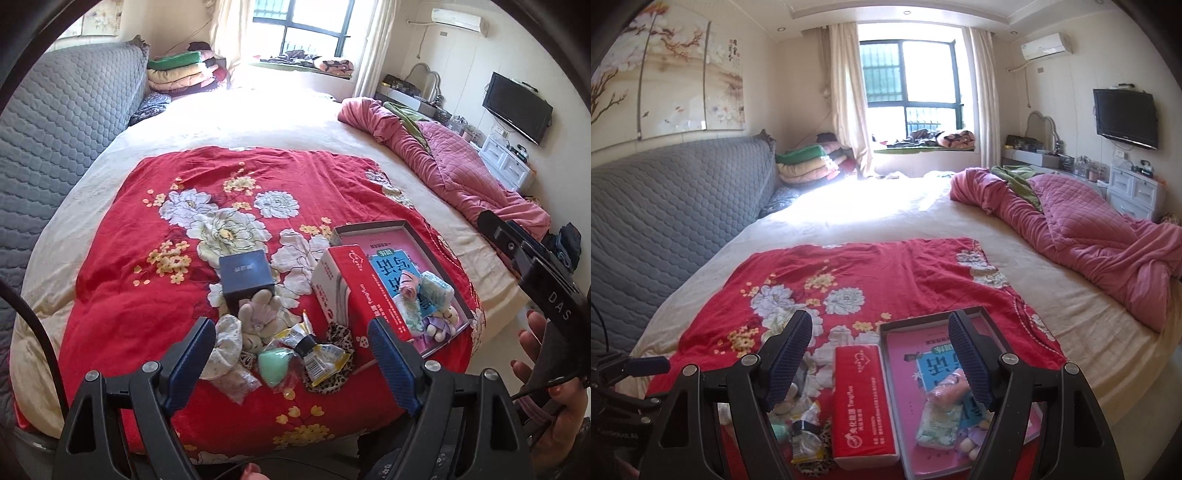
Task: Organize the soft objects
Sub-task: 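Move both open tools back over the remaining pile of items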
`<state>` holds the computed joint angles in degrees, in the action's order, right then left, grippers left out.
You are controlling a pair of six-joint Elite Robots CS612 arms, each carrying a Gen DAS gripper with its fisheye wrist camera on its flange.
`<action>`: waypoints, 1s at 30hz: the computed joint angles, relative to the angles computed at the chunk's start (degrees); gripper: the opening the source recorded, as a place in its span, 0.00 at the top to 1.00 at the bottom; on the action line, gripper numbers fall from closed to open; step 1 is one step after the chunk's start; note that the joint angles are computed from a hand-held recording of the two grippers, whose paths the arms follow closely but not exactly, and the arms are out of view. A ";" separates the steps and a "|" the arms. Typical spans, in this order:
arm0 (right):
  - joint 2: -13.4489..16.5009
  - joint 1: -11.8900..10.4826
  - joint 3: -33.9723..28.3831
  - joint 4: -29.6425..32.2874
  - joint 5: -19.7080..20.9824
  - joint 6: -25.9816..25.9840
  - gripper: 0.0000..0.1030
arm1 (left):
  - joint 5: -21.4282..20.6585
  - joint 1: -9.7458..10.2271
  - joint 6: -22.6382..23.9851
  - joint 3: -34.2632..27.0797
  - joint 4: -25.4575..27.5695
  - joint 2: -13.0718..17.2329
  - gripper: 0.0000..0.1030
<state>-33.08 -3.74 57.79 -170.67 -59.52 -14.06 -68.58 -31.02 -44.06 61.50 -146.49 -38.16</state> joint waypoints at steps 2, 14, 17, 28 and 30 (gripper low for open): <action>-0.60 0.29 0.96 0.26 1.04 -1.32 0.25 | -0.09 0.36 -1.21 2.02 -0.46 -1.10 0.18; -2.56 2.28 5.49 4.00 2.77 -11.21 0.25 | 1.49 1.97 -6.89 11.87 -4.98 -5.34 0.18; -2.76 2.74 6.50 5.18 2.07 -14.71 0.25 | 1.72 2.12 -7.07 12.72 -4.92 -5.42 0.18; -2.70 3.46 9.14 7.73 0.51 -24.30 0.25 | -1.52 2.64 -8.39 13.88 -3.48 -4.13 0.18; -2.58 3.47 9.49 7.93 0.20 -25.53 0.25 | -2.12 2.73 -8.51 13.86 -3.08 -3.72 0.18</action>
<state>-35.67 -0.26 67.28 -162.74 -59.31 -39.59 -70.70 -28.28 -52.57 75.36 -149.57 -41.88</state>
